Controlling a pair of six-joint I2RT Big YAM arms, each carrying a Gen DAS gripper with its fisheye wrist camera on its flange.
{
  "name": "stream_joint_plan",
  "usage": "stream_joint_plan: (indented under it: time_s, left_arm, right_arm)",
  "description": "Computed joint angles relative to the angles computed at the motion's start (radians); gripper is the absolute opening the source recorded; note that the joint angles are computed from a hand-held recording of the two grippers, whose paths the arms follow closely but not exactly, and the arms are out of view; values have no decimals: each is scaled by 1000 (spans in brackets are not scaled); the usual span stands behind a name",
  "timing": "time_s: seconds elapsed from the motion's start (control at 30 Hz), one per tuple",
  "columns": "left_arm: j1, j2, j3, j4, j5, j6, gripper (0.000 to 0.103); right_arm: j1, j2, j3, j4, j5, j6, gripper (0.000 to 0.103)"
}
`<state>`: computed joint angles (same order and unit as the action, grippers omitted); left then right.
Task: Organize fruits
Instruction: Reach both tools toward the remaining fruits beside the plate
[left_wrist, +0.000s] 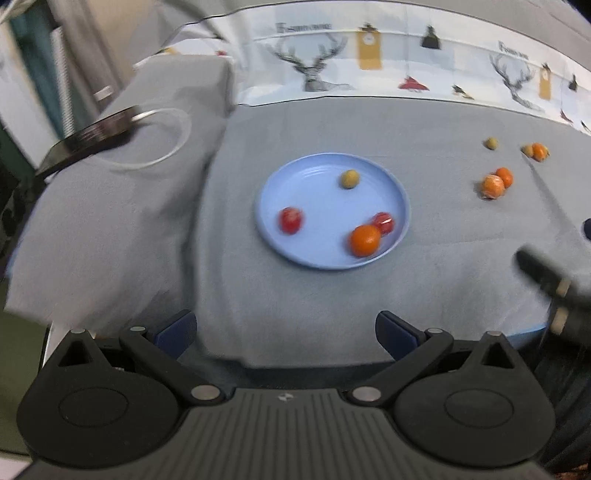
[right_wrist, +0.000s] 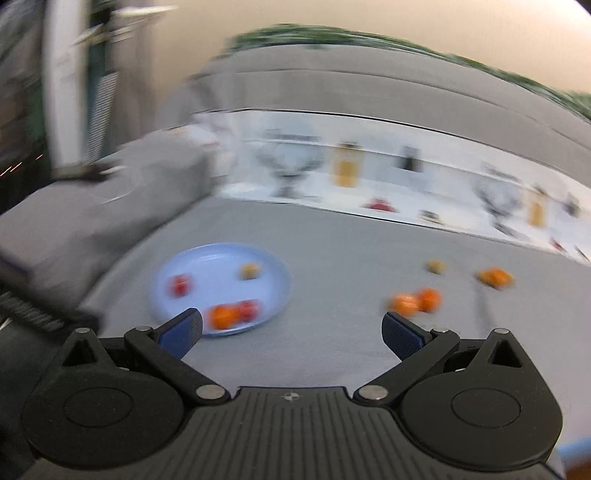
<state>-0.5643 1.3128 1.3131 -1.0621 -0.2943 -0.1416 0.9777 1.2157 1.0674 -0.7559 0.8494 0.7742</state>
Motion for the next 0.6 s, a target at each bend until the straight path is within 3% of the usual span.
stream_joint_plan:
  time_s: [0.13, 0.27, 0.4, 0.6]
  left_arm:
    - [-59, 131, 118, 11, 34, 3, 103]
    - [-117, 297, 270, 15, 96, -28, 103]
    - [-158, 477, 465, -29, 125, -19, 103]
    - [-184, 752, 835, -94, 103, 49, 103]
  right_arm:
    - [-172, -82, -97, -42, 28, 135, 102]
    - [-416, -106, -170, 28, 4, 192, 102]
    - [-664, -26, -196, 159, -34, 228, 102]
    - [-888, 159, -166, 261, -94, 263, 102]
